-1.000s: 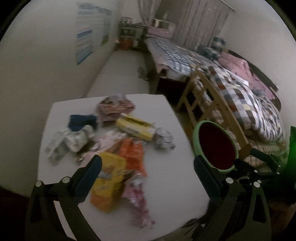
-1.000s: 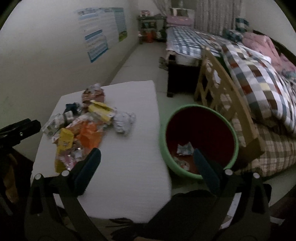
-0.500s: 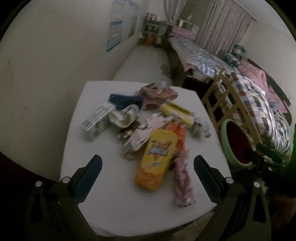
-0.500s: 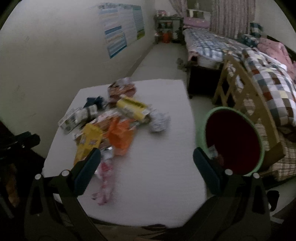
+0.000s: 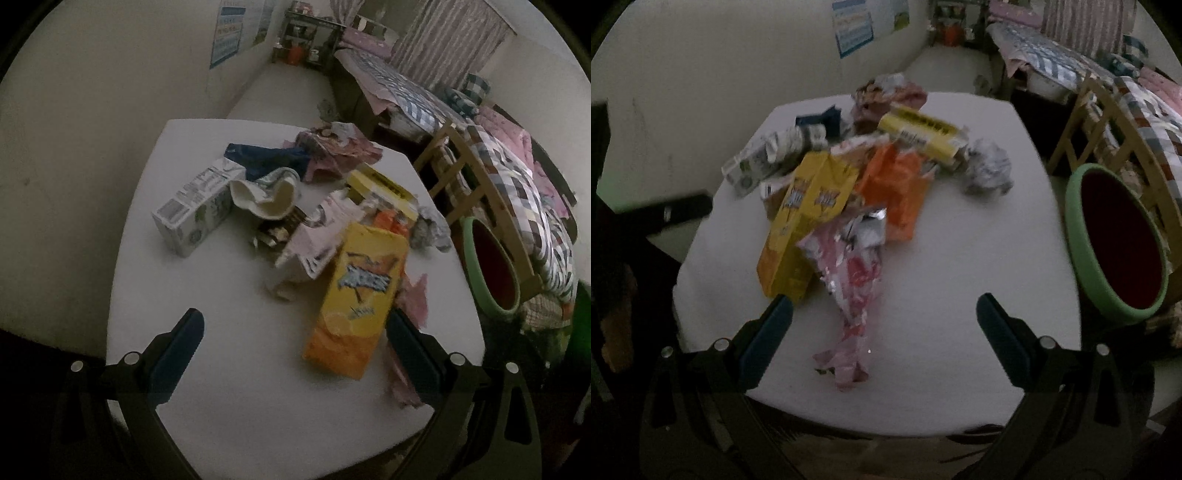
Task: Collect trash
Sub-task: 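Grasp the pink-silver foil snack bag with the right tool while the left tool grasps the white floral paper cup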
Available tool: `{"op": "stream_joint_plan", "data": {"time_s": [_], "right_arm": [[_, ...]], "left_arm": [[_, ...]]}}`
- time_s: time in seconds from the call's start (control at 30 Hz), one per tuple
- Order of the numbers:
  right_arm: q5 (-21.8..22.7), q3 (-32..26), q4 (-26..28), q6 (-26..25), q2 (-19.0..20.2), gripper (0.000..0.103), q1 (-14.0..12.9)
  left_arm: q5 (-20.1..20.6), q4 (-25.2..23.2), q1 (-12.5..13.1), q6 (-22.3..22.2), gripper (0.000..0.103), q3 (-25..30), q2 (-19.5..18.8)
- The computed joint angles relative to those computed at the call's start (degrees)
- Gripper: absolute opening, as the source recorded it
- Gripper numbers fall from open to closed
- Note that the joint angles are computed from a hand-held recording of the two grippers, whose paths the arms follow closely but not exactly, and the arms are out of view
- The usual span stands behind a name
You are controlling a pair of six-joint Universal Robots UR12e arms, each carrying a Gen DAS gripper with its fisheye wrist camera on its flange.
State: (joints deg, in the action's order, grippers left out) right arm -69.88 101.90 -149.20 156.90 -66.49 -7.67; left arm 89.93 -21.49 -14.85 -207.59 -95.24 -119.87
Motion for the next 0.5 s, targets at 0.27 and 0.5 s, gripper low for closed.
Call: {"op": "stream_joint_plan", "data": {"time_s": [0.27,0.5], "right_arm": [[-1.47,-1.22,2.73,-0.04,1.86,0.096,1.14],[-1.83,-2.53,5.66,-1.03,3.45,0.088,1.61]], "left_arm": [[-1.01,-1.68,1.99,1.17,0.094,1.75,-1.34],[-6.04,-2.52,2.92,1.32,0.087,3.25,-3.41]]}}
